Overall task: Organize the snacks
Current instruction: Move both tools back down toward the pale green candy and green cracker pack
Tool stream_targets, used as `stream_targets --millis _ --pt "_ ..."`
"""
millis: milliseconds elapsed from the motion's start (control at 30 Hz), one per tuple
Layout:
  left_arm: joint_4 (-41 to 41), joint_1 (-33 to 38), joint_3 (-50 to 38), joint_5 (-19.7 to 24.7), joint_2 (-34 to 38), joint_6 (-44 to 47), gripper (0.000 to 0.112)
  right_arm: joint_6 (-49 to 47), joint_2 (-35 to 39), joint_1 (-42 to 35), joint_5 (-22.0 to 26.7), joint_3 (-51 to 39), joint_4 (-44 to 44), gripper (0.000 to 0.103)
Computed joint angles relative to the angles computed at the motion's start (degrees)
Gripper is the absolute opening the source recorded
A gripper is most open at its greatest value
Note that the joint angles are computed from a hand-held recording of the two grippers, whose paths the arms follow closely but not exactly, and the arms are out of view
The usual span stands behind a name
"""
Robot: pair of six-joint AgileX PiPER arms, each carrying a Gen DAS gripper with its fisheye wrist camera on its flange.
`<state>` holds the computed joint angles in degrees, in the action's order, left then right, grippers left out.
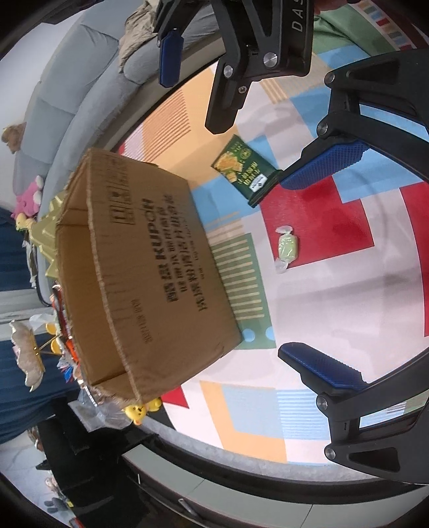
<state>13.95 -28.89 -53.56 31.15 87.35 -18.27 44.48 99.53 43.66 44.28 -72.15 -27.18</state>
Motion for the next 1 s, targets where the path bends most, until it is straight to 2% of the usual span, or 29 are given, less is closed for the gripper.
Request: stream_targets --millis 533,600,633,767,1000 --pt "-3.71 2.15 -0.85 -3.99 8.98 3.82 0.095 -11.96 7.1 -3.7 -4.47 -0.49 9.39 0.087" --pt "-3.98 2.22 -0.92 -4.45 9.84 4.12 0.095 -13.73 8.01 -4.33 -4.79 -0.77 10.96 0.089" --pt "-4.09 2.33 -1.02 -4.64 10.36 4.25 0.094 -14.37 8.37 -4.59 -5.06 -0.81 11.48 0.094" --pt "-4.81 2.83 -1.19 -5.49 11.77 4.87 0.094 -14.76 9.73 -5.05 -5.54 -1.12 11.63 0.097" --pt "-4.66 3.55 -1.75 -6.82 13.68 4.93 0.094 -15.35 11.91 -5.54 -5.9 -2.26 12.13 0.097"
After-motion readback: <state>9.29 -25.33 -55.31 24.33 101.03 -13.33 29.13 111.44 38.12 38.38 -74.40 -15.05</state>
